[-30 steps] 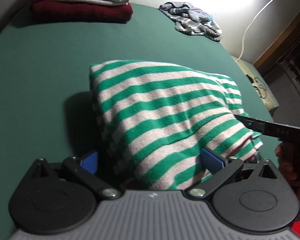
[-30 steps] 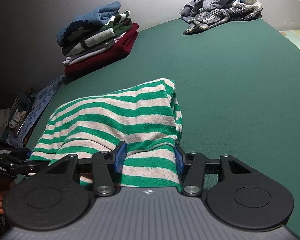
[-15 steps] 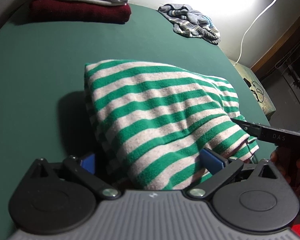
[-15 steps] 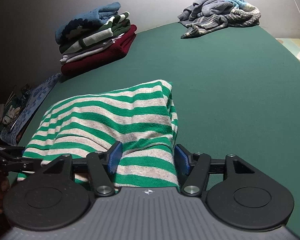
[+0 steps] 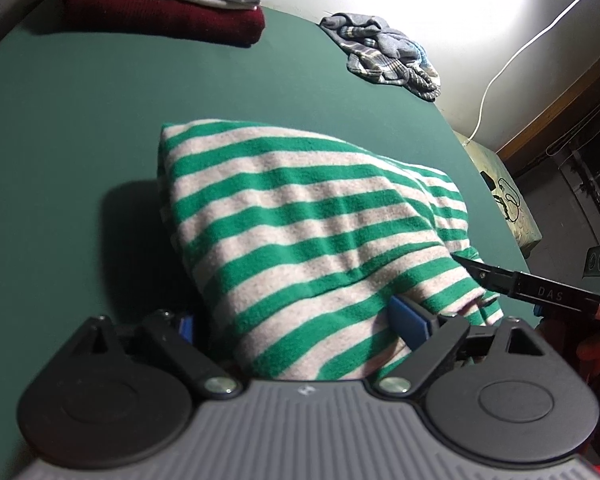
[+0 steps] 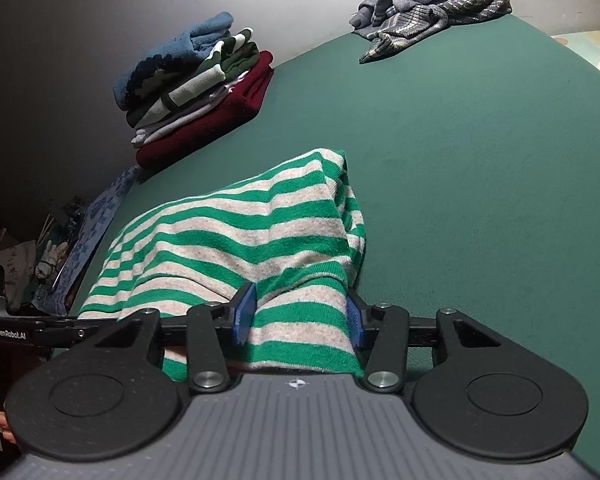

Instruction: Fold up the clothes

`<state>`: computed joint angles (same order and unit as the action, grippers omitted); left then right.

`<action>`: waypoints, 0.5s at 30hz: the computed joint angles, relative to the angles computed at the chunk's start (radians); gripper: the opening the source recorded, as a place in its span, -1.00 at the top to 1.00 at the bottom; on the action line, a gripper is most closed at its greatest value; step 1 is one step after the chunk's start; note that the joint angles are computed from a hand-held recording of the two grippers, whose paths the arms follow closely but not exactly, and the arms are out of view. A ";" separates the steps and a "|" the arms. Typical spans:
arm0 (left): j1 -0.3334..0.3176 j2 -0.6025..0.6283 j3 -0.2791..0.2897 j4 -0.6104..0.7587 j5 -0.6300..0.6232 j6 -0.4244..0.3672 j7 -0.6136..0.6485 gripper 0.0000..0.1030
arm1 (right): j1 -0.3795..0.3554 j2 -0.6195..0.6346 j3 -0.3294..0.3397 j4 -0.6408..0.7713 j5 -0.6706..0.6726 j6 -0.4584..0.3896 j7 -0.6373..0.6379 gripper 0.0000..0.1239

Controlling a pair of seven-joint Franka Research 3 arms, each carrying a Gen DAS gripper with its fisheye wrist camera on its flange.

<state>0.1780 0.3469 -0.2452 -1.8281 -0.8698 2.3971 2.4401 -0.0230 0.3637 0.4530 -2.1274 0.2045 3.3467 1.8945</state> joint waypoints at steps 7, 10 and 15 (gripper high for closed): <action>0.008 -0.004 -0.003 -0.007 -0.033 -0.006 0.007 -0.70 | -0.084 0.015 0.079 0.004 -0.031 -0.015 -0.017 0.27; 0.021 0.011 0.003 0.013 -0.055 -0.043 -0.013 -0.34 | -0.088 0.015 0.084 0.002 -0.029 -0.009 -0.025 0.30; 0.037 0.025 0.007 0.032 -0.079 -0.080 -0.032 -0.22 | -0.055 0.015 0.053 -0.007 -0.018 0.021 0.005 0.22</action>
<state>0.2147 0.3722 -0.2383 -1.7962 -0.9487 2.3174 2.4078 -0.0782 0.3784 0.5059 -2.1340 0.1868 3.3673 1.9000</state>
